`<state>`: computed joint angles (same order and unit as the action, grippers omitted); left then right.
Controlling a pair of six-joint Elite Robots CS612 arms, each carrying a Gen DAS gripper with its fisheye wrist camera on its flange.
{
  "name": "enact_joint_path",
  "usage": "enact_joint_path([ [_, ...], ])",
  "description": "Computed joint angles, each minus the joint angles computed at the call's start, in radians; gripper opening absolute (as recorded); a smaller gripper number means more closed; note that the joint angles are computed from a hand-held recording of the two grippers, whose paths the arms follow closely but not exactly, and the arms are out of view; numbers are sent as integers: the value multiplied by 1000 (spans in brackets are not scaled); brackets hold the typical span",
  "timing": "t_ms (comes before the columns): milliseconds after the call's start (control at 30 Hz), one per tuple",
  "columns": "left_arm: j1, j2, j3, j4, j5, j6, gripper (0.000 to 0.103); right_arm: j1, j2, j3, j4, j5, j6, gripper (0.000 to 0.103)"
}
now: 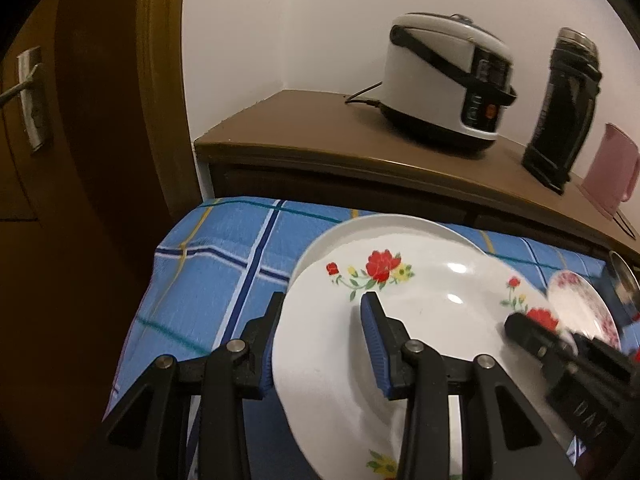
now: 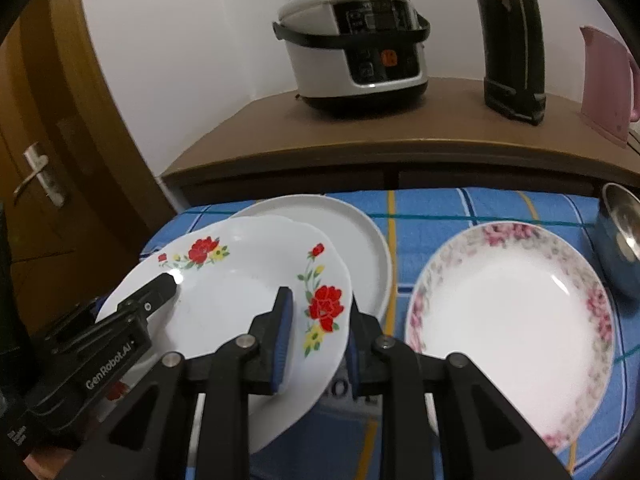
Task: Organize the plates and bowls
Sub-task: 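Lift the red-flowered plate and carry it over the grey plate, then lower the red-flowered plate onto the grey plate and open the left gripper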
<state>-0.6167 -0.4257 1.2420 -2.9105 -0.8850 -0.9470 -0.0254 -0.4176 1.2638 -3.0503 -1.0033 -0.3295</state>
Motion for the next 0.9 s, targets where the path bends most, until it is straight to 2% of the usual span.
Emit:
enact_joint_path([
  [167, 20, 20, -38, 33, -25, 2, 41, 16, 36, -66, 71, -36, 19, 24],
  [467, 33, 46, -86, 86, -43, 12, 41, 30, 62, -110, 37, -88, 44, 24],
  [700, 34, 48, -93, 105, -40, 9, 41, 36, 78, -135, 52, -102, 37, 31],
  [767, 34, 49, -98, 113, -38, 16, 43, 38, 79, -137, 50, -113, 38, 37],
  [833, 33, 50, -102, 122, -36, 19, 44, 40, 80, -135, 37, -110, 36, 61],
  [900, 33, 50, -103, 128, -34, 13, 45, 40, 79, -129, 16, -104, 30, 68],
])
